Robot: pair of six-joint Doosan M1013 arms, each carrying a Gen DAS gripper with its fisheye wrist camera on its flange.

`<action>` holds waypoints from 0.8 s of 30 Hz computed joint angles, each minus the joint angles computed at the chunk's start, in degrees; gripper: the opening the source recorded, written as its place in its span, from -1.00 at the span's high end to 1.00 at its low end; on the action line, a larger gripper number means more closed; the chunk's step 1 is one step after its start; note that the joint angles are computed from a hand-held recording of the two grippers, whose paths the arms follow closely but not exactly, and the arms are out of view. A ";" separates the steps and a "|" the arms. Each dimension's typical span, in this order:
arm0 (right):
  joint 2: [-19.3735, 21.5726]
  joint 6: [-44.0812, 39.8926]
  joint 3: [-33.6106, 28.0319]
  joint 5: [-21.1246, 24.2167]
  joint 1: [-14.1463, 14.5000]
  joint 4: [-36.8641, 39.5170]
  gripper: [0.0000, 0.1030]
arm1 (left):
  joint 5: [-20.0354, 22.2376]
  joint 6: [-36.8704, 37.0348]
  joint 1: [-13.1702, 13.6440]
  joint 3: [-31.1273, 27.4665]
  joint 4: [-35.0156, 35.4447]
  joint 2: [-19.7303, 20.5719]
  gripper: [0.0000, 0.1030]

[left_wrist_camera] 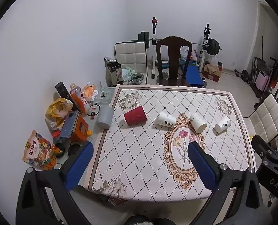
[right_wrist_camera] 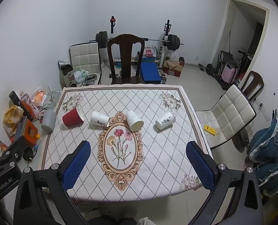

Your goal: Flip cup upright

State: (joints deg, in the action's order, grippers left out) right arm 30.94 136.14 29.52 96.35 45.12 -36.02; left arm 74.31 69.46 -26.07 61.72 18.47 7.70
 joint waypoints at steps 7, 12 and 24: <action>-0.54 -0.40 0.56 -0.10 -0.35 0.02 -1.00 | -0.85 0.02 0.17 0.39 -0.87 -0.29 -1.00; -0.32 -0.63 0.12 0.17 -0.36 -0.33 -1.00 | -1.01 0.21 0.51 0.61 -1.81 -0.34 -1.00; -0.91 -0.16 1.26 -0.54 -0.33 -0.43 -1.00 | -0.58 0.04 0.26 -0.11 -1.64 0.15 -1.00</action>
State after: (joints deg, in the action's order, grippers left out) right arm 30.03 135.97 30.78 95.82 44.79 -36.45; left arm 73.72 69.50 -25.81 61.61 16.83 7.86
